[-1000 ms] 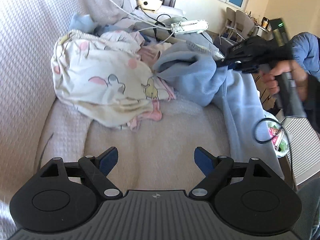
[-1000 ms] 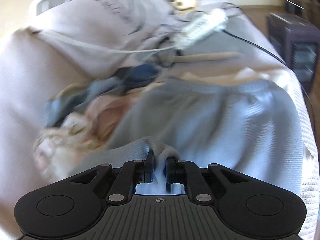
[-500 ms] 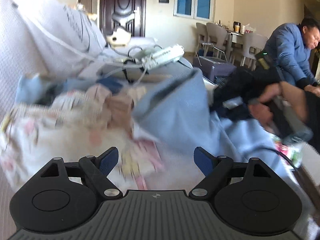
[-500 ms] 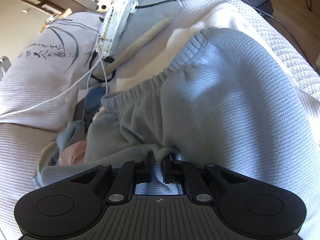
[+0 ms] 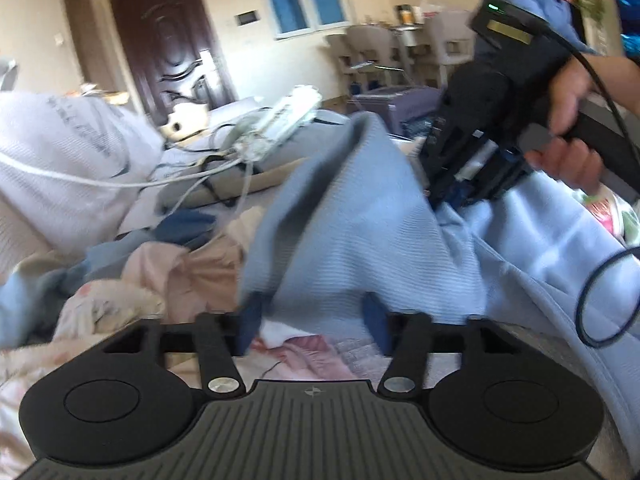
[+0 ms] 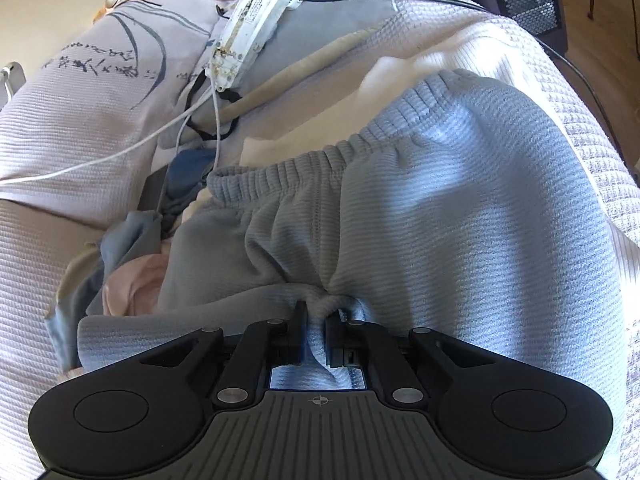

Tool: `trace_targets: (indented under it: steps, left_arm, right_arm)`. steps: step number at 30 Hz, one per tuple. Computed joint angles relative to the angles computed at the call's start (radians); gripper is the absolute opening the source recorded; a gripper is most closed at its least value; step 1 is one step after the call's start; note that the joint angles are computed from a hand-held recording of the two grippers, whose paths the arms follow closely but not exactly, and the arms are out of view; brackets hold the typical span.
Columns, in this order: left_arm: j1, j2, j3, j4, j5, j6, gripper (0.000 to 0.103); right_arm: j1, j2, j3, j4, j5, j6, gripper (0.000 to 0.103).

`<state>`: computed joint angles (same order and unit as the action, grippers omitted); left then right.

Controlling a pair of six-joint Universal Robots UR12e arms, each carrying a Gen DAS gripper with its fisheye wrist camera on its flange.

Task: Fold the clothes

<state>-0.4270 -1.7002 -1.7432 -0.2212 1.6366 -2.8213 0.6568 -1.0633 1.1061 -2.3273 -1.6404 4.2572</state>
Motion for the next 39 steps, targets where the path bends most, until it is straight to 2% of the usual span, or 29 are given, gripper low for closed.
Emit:
trace_targets:
  steps: [1, 3, 8, 10, 12, 13, 14, 17, 19, 22, 26, 29, 30, 31, 34, 38, 39]
  left_arm:
    - [-0.003, -0.006, 0.001, 0.009, 0.013, 0.008, 0.027]
    - [0.001, -0.012, 0.008, -0.003, 0.006, -0.011, 0.010]
    - [0.004, 0.020, 0.019, -0.081, -0.021, -0.043, 0.007]
    - [0.014, 0.043, 0.030, -0.148, -0.058, -0.085, 0.007]
    - [0.033, 0.072, 0.050, -0.258, -0.125, -0.180, 0.007]
    - [0.044, 0.088, 0.051, -0.284, -0.171, -0.206, 0.007]
    - [0.056, 0.104, 0.051, -0.307, -0.219, -0.227, 0.007]
    - [0.069, 0.153, 0.045, -0.341, -0.280, -0.250, 0.007]
    - [0.084, 0.181, 0.048, -0.366, -0.346, -0.285, 0.007]
    - [0.090, 0.205, 0.068, -0.425, -0.395, -0.304, 0.007]
    - [0.126, 0.228, 0.109, -0.569, -0.542, -0.399, 0.007]
    - [0.156, 0.243, 0.134, -0.670, -0.622, -0.469, 0.007]
    - [0.157, 0.248, 0.137, -0.694, -0.609, -0.479, 0.012]
    - [0.151, 0.252, 0.136, -0.709, -0.569, -0.477, 0.019]
    - [0.117, 0.275, 0.106, -0.754, -0.391, -0.435, 0.027]
    - [0.132, 0.318, 0.032, -0.878, -0.389, -0.459, 0.031]
    - [0.128, 0.327, 0.014, -0.889, -0.365, -0.465, 0.032]
  right_arm:
    - [0.000, 0.002, -0.003, 0.003, -0.001, -0.004, 0.005]
    - [0.003, 0.004, -0.009, 0.010, -0.009, -0.021, 0.005]
    - [0.011, 0.007, -0.016, 0.013, -0.029, -0.059, 0.007]
    - [0.009, -0.004, -0.001, -0.008, -0.001, -0.019, 0.011]
    - [0.008, -0.014, -0.003, 0.006, 0.032, -0.010, 0.019]
    - [0.011, -0.019, -0.011, 0.027, 0.040, -0.022, 0.033]
    - [0.022, -0.025, -0.020, 0.053, 0.018, -0.044, 0.044]
    - [0.056, -0.061, -0.001, 0.050, -0.047, -0.158, 0.056]
    - [0.076, -0.091, 0.027, 0.028, -0.060, -0.235, 0.060]
    - [0.101, -0.126, 0.060, 0.000, -0.067, -0.304, 0.065]
    - [0.128, -0.147, 0.074, -0.014, -0.083, -0.337, 0.065]
    - [0.143, -0.150, 0.074, -0.036, -0.100, -0.374, 0.065]
    - [0.146, -0.150, 0.074, -0.041, -0.099, -0.387, 0.065]
    - [0.149, -0.150, 0.075, -0.041, -0.100, -0.394, 0.066]
    - [0.157, -0.149, 0.076, -0.029, -0.095, -0.412, 0.067]
    - [0.164, -0.144, 0.069, 0.027, -0.076, -0.442, 0.067]
    - [0.168, -0.143, 0.067, 0.047, -0.080, -0.451, 0.067]
